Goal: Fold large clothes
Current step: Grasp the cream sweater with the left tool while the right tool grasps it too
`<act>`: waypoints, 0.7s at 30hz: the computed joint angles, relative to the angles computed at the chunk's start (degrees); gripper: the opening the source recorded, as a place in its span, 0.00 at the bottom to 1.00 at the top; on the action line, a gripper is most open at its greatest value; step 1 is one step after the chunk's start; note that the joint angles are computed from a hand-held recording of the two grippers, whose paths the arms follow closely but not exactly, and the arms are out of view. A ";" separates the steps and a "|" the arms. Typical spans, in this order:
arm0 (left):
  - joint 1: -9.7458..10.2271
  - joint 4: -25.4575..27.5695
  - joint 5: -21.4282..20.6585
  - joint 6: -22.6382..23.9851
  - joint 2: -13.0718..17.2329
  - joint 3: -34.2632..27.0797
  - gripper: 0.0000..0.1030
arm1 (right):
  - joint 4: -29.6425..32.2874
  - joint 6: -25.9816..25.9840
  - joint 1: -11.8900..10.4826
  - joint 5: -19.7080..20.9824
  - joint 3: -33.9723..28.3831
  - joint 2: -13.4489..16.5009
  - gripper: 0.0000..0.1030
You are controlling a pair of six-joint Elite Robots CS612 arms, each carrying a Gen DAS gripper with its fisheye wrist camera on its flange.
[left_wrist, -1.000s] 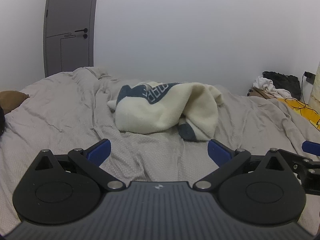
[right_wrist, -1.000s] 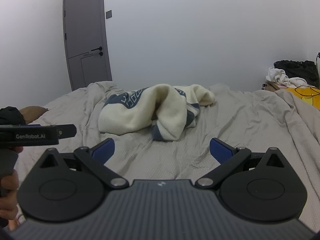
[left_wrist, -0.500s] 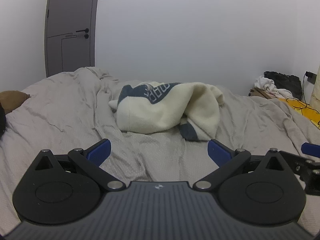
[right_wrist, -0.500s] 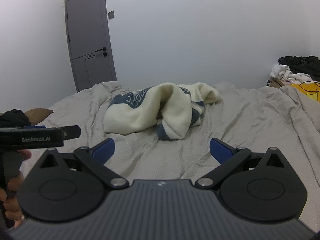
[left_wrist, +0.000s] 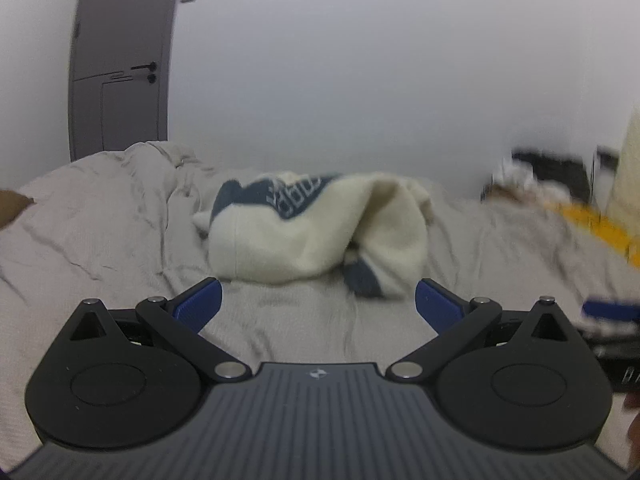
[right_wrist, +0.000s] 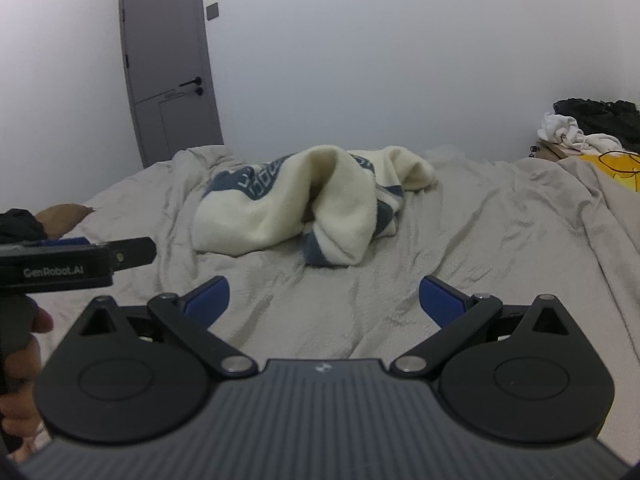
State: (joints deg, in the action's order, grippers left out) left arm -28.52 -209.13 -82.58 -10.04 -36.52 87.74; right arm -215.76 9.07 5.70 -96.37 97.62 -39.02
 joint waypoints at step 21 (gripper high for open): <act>2.85 17.02 1.23 11.69 15.10 -27.42 1.00 | 9.59 -13.14 -2.29 5.80 -16.47 7.89 0.57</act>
